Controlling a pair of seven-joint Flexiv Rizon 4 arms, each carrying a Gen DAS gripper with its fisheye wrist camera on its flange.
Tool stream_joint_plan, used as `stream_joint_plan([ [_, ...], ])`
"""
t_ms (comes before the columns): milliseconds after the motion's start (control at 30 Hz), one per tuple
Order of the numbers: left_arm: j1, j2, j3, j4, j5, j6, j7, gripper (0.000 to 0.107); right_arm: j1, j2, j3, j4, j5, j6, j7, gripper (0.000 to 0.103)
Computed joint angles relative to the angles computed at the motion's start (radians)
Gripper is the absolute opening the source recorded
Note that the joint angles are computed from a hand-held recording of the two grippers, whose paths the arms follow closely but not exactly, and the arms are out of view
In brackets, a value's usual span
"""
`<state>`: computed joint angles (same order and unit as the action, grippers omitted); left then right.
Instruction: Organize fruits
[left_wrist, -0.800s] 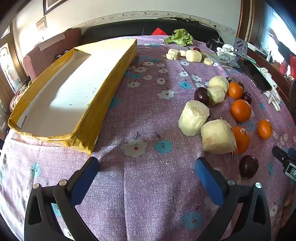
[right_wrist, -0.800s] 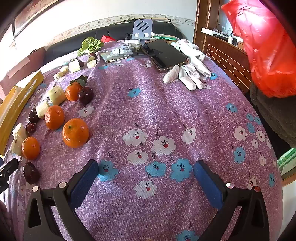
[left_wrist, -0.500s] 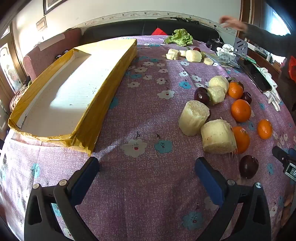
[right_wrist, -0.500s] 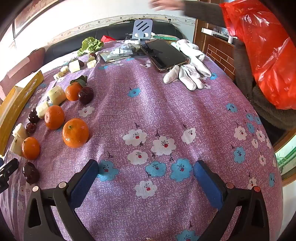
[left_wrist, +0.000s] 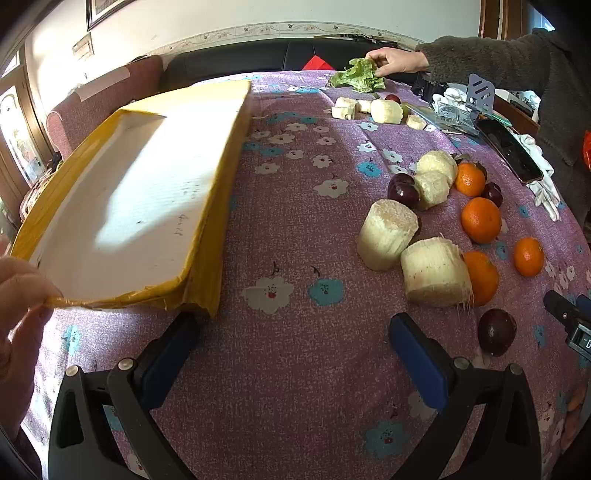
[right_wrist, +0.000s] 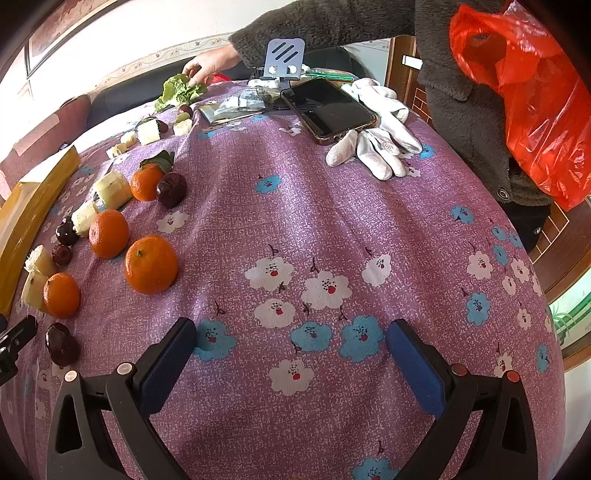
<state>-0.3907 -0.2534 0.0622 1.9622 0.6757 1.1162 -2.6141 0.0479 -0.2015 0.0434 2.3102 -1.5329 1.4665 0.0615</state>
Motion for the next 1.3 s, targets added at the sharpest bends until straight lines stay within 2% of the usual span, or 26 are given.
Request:
stream_joint_plan([
  [767,0.000,-0.002,-0.003,-0.007,-0.003,-0.010,-0.003,0.103,0.001,-0.004,0.001,-0.003,-0.003,-0.001,0.004,0.103],
  [933,0.014,0.009,-0.018,0.012,-0.060,-0.016,0.060,0.103,0.005,-0.004,0.003,-0.002,0.014,-0.006,-0.008,0.103],
  [1300,-0.004,0.017,-0.009,0.020,-0.014,-0.008,0.007,0.103,0.009,-0.003,-0.001,-0.002,0.015,-0.006,-0.008,0.103],
])
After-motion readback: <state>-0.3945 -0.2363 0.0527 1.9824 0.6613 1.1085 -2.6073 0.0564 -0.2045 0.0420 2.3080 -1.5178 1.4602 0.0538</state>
